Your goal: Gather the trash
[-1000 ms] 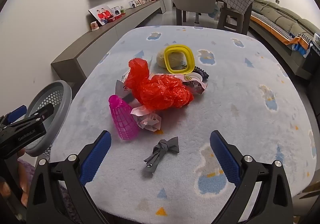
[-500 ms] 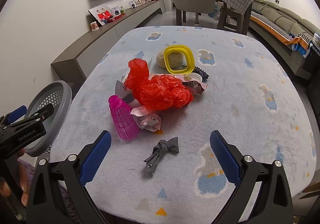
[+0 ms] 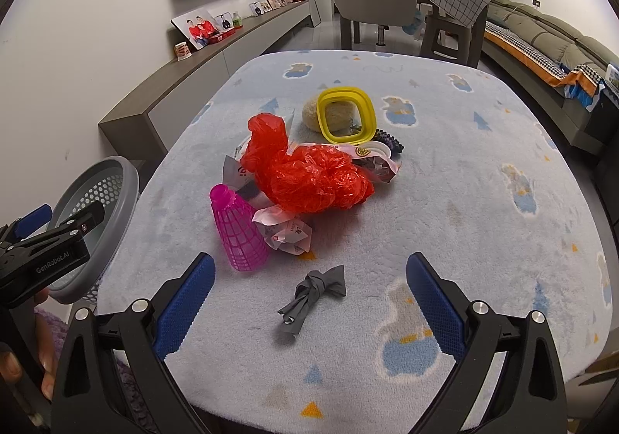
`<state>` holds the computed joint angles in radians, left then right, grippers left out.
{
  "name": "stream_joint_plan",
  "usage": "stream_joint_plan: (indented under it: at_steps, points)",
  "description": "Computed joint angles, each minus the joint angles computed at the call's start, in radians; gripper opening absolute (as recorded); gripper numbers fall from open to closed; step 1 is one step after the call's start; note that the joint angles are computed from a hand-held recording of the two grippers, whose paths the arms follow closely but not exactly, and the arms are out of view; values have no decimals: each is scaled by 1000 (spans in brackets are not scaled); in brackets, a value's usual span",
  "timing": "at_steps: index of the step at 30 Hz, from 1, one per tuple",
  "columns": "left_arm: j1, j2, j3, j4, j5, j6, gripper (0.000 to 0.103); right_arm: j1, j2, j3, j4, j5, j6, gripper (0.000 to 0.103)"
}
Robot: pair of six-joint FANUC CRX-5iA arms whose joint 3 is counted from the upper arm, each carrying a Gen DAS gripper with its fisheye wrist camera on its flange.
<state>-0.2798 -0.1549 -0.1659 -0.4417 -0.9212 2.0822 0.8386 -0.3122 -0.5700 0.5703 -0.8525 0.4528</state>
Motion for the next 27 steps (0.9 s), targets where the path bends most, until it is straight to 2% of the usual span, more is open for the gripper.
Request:
stream_joint_plan:
  at_steps: [27]
  points:
    - [-5,3,-2,-5,0,4,97,-3,-4,-1,-3,1,3,95]
